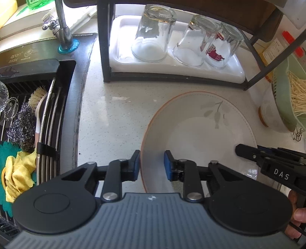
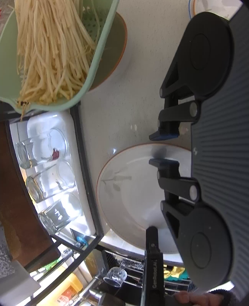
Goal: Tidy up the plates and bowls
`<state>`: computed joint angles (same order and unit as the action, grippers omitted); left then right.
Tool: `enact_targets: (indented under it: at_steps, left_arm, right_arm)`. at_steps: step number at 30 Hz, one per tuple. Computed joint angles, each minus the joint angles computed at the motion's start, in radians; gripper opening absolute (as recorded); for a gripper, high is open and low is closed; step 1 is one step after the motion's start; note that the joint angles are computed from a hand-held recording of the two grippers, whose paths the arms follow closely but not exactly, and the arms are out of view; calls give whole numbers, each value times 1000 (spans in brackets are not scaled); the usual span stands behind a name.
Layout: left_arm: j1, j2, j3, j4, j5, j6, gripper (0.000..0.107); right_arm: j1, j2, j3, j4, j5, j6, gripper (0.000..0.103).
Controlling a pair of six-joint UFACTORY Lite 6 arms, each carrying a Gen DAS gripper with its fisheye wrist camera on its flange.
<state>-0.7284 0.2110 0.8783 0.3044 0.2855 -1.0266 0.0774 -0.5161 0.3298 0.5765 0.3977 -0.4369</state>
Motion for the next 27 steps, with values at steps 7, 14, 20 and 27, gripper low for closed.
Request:
enact_targets:
  at_steps: [7, 14, 20, 27]
  left_arm:
    - [-12, -9, -14, 82, -9, -88, 26]
    - [-15, -51, -38, 79, 5, -74, 17]
    - [-27, -120, -88, -4, 2, -34, 13]
    - [-70, -170, -107, -24, 28, -53, 10]
  right_arm:
    - [-6, 5, 7, 7, 13, -22, 20]
    - [-103, -19, 11, 73, 111, -143, 15]
    - [-200, -112, -5, 93, 225, -188, 15]
    - [-252, -255, -22, 35, 314, -134, 14]
